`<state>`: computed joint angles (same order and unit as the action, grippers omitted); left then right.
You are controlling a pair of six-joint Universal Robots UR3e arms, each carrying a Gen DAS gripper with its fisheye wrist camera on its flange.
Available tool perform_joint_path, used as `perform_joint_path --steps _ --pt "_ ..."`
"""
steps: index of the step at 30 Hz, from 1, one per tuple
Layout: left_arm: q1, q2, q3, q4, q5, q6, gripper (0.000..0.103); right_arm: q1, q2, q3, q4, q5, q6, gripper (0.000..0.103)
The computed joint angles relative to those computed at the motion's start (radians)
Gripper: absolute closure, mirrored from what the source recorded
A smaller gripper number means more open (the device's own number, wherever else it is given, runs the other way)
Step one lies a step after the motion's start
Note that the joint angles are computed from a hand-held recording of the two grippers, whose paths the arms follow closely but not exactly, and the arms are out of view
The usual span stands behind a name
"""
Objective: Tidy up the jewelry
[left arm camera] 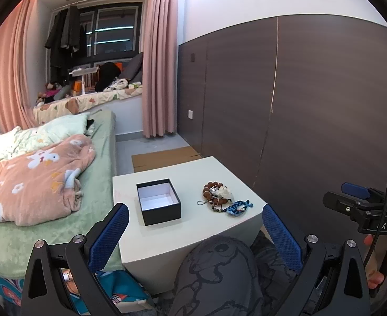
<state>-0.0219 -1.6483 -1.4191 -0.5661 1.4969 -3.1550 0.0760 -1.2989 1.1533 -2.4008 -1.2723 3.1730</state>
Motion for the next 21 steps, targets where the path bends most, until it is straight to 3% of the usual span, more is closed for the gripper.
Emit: perform_joint_path --steps 8,17,21 --pt "0.0 -0.098 0.121 -0.038 -0.043 0.019 0.002 -0.037 0.019 -0.005 0.0 0.027 0.008 0.0" --pt "-0.019 -0.354 0.369 -0.091 -0.089 0.029 0.002 -0.132 0.131 -0.035 0.005 0.091 0.039 0.0" --pt "-0.023 -0.488 0.533 -0.179 -0.116 0.036 0.011 -0.152 0.219 -0.105 0.027 0.112 0.055 0.0"
